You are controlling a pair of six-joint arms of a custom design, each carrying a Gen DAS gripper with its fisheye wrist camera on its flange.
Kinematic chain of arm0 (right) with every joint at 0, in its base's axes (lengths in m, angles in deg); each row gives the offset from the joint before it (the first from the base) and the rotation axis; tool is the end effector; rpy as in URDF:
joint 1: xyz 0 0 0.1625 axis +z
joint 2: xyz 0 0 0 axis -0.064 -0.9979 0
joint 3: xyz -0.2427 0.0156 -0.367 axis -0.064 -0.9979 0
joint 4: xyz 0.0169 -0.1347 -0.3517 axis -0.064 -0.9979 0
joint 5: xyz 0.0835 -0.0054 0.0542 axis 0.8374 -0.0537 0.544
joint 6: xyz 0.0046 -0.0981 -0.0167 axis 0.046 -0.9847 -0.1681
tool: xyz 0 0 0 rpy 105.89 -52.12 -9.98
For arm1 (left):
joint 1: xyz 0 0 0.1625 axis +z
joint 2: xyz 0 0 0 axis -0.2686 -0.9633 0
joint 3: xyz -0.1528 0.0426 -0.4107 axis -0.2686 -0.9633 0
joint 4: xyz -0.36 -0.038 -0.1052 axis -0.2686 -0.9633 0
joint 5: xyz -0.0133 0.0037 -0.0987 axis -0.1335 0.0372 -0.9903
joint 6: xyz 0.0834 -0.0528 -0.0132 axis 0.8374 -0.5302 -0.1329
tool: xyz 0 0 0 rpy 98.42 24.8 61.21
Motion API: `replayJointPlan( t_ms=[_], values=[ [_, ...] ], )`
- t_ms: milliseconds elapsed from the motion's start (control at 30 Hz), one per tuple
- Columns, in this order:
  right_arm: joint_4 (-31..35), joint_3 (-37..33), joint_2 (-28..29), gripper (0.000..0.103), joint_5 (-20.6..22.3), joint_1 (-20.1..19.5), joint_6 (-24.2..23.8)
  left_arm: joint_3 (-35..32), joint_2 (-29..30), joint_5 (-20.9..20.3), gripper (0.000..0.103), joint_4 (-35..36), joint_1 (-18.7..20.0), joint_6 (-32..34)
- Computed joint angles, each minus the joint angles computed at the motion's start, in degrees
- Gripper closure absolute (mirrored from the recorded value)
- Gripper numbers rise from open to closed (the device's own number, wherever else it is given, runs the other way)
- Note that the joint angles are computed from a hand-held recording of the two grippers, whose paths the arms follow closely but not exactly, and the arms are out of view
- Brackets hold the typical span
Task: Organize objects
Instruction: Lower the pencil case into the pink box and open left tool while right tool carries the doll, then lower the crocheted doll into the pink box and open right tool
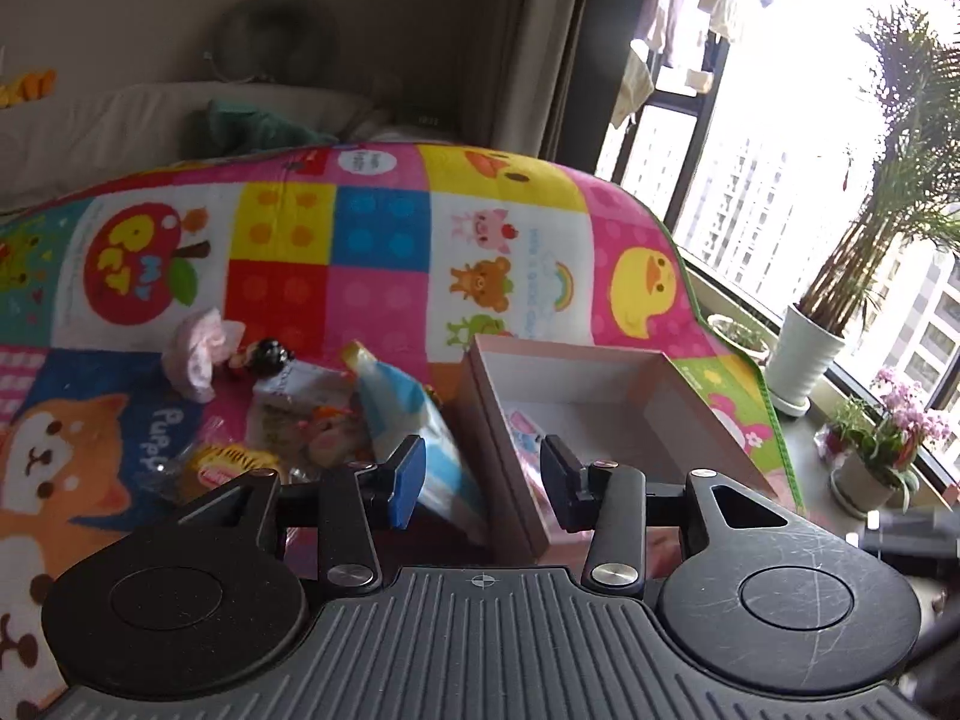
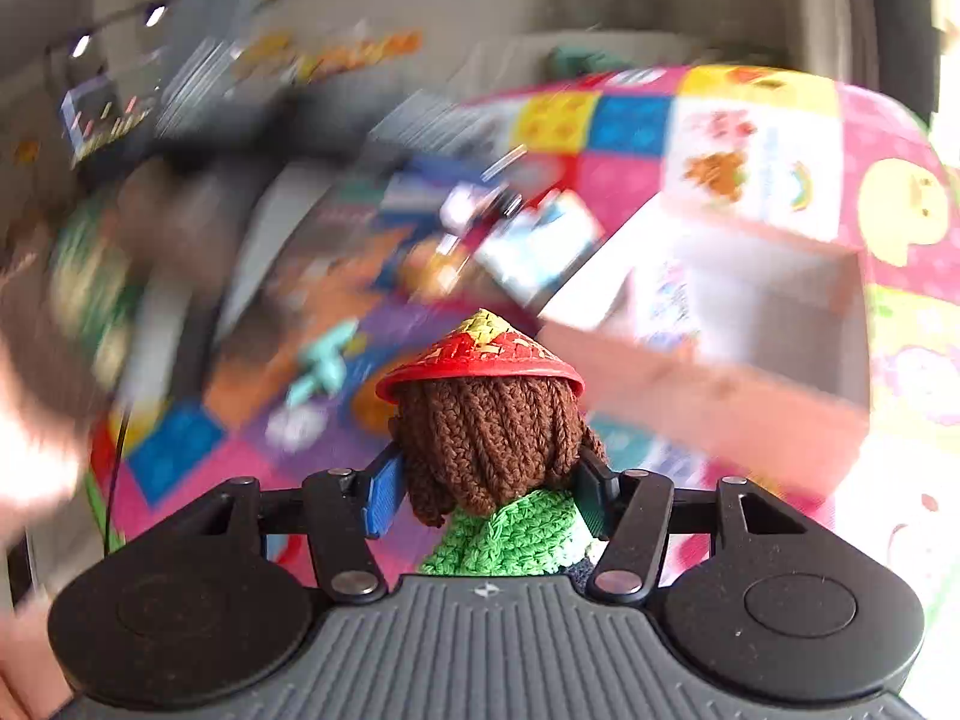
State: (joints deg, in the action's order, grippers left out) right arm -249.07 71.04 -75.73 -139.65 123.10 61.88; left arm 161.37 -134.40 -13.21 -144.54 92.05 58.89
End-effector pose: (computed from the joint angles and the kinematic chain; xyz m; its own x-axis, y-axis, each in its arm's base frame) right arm 0.3307 -0.4399 -0.0390 -0.8196 -0.1316 0.5577 -0.4973 0.6469 -0.5781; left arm 0.0012 -0.5902 0.2938 -0.6780 0.6281 -0.3818 0.7309 0.5208 -0.4410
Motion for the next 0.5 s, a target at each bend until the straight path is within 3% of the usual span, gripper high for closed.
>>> replayJointPlan(
  t_ms=[67, 167, 267, 333, 400, 500],
  values=[
    [-0.12, -1.08, -2.61, 0.046, -1.24, -1.06, 2.3, 1.27, -2.33, -1.22, 0.057, 2.54, 1.86, 2.52],
    [5.58, -5.89, -4.98, 0.045, -4.94, -3.8, 6.75, 3.35, -4.84, -1.43, 0.057, 3.22, 4.34, 6.65],
    [11.73, -14.11, -2.74, 0.046, -12.3, -6.57, 6.92, 4.21, -5.97, -0.31, 0.057, 1.1, 6.64, 8.57],
    [17.48, -18.27, -1.14, 0.046, -14.77, -8.44, 9.35, 3.16, -6.12, 0.27, 0.057, 1.44, 8.2, 8.72],
    [22.78, -20.73, -0.37, 0.045, -14.61, -10.38, 13.16, 1.5, -5.97, -0.01, 0.057, 3.3, 9.48, 8.4],
    [26.62, -20.33, -1.03, 0.037, -6.84, -12.06, 22.19, -0.87, -5.55, -1.76, 0.057, 6.14, 11.3, 7.27]
  ],
)
